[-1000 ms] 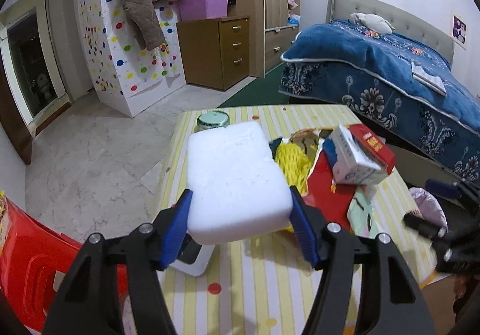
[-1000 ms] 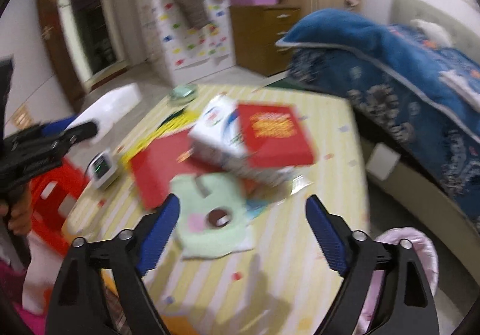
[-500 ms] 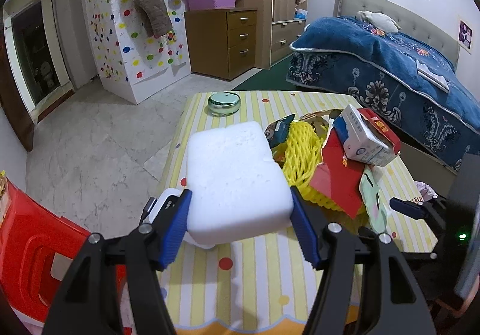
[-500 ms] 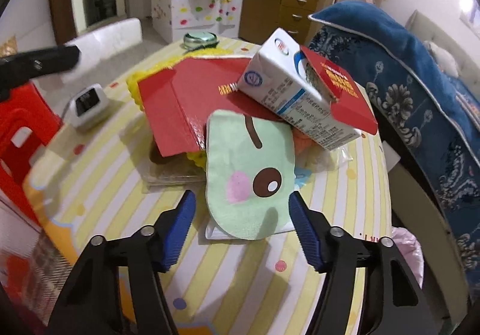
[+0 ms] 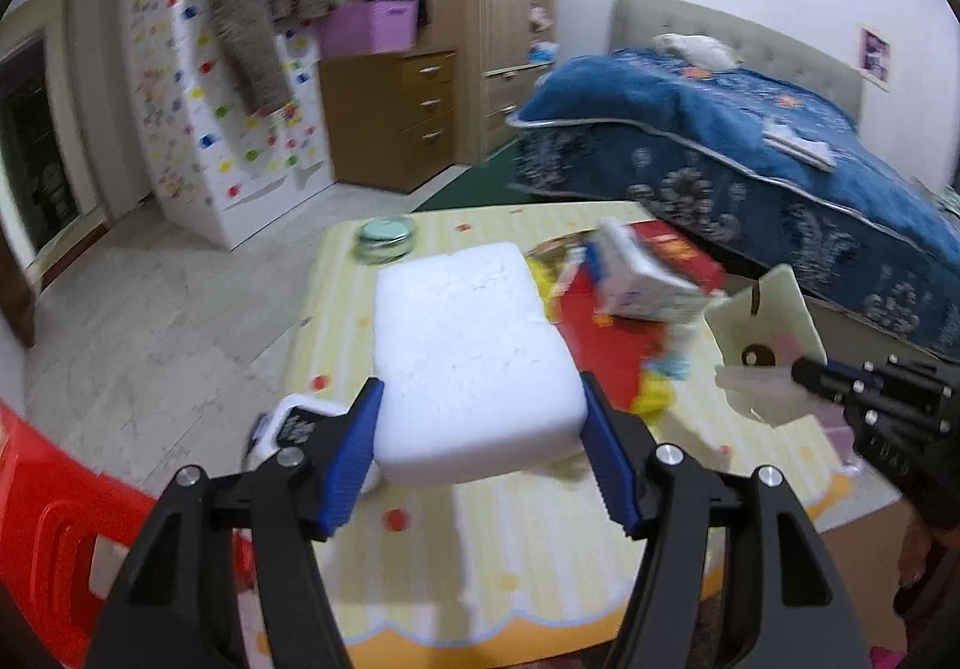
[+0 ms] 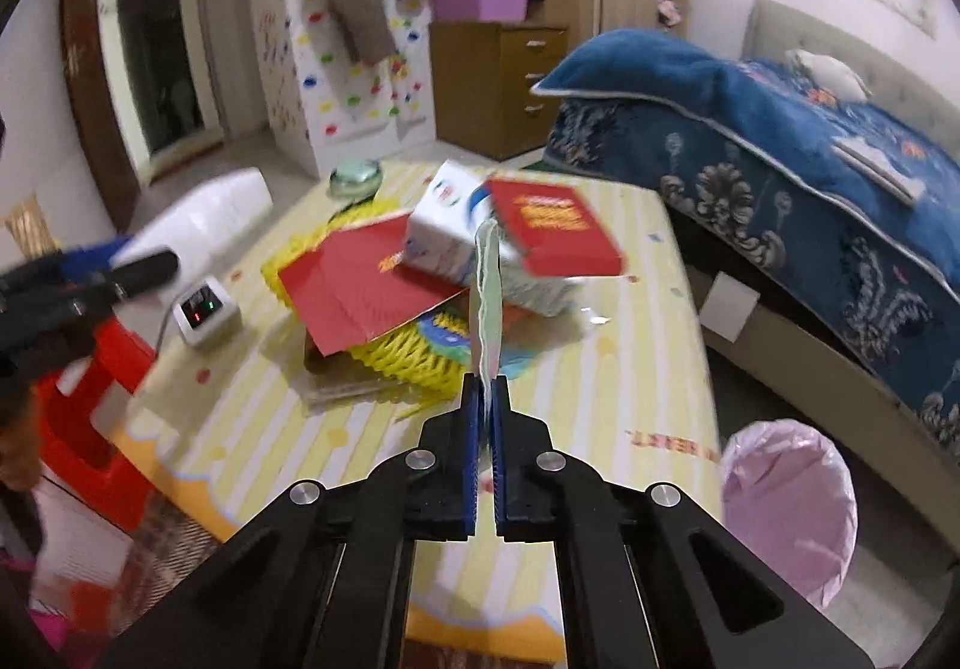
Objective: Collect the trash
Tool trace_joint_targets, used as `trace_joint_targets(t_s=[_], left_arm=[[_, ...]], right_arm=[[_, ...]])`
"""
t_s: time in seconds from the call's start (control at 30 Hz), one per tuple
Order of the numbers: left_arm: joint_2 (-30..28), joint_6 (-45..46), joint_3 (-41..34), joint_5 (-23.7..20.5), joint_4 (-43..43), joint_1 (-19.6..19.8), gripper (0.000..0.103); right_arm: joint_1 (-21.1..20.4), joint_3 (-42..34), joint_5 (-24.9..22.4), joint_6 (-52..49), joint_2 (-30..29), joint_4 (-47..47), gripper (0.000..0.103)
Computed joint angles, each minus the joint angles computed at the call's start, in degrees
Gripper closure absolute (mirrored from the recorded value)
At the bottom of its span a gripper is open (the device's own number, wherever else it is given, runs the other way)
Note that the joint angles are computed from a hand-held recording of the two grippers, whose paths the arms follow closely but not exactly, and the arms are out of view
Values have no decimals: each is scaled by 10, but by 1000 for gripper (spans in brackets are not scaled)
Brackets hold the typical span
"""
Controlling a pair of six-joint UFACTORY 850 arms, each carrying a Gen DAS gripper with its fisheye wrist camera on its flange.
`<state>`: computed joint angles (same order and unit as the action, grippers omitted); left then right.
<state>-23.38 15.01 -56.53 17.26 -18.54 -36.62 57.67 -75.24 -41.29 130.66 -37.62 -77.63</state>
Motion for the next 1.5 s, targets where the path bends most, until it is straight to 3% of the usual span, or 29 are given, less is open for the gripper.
trace_joint_targets(t_s=[0.47,0.7,0.87,0.97,1.17,1.27,1.3,1.37,1.4,1.5], left_arm=[[-58,-190,-70,-6,269,-102,41],[-118,-220,-138,-13,326,-152,40],[-168,-338,-204,-27,458,-174,40],[-209,-482,-262,-37,607,-184,40],[-274,-678,-360,-56,803,-199,36],[-296,-708,-394,-50,825,-201,21],[-299,-713,-400,-49,825,-200,16],[-298,-730,-401,-53,834,-197,15],[-296,-723,-399,-57,826,-195,15],[-282,-650,-379,-80,752,-192,15]], right_arm=[[44,168,-104,143,118,68,100],[52,254,-138,201,171,126,100],[38,308,-111,251,191,130,100],[24,332,-89,277,194,119,100],[-13,375,-51,334,198,68,100],[-35,396,-34,377,201,23,94],[-41,401,-30,386,202,16,87],[-44,405,-29,394,203,22,69],[-42,406,-33,394,206,26,65],[-21,399,-53,372,211,57,65]])
